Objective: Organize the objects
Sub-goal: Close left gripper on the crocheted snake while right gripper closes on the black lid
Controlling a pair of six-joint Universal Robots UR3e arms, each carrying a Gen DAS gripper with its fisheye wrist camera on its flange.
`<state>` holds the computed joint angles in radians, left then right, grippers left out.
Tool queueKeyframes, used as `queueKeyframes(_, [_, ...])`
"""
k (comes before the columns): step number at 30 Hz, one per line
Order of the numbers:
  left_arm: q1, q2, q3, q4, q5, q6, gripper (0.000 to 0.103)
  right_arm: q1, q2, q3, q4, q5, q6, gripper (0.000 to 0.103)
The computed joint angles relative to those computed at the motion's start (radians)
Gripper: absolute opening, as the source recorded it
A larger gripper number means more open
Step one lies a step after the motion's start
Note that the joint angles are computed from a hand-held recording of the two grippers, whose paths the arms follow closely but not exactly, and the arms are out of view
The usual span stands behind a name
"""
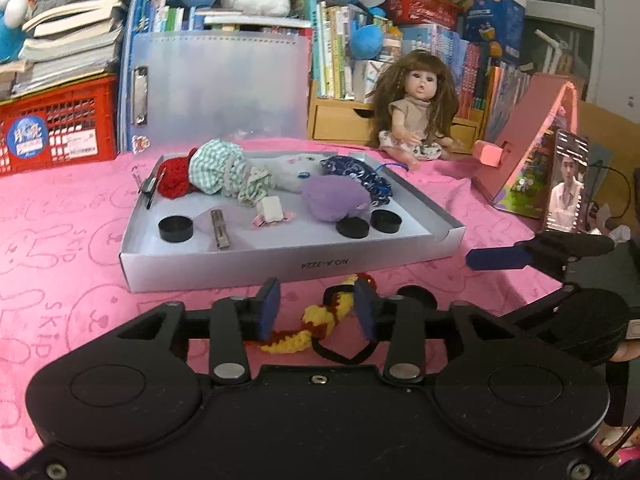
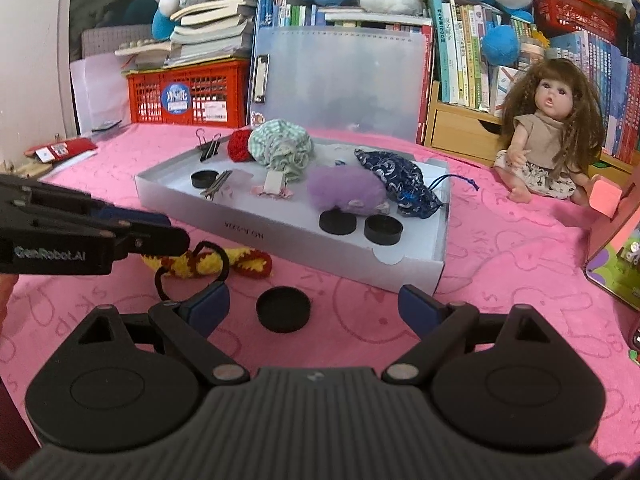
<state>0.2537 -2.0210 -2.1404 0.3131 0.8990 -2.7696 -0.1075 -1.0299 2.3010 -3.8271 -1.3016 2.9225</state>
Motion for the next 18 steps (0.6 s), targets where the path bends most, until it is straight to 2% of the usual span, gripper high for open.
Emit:
queueKeyframes(8, [-0.04,-0.037,0.044,-0.043,0.05,0.046,0.041,0.044,0.023,-0.044,0.041,-0.091,0.014,0.095])
queueKeyframes(18, [-0.053,-0.068,0.077,-0.07,0.078,0.048,0.035,0.038,0.025,-0.061,0.08,-0.068,0.023,0.092])
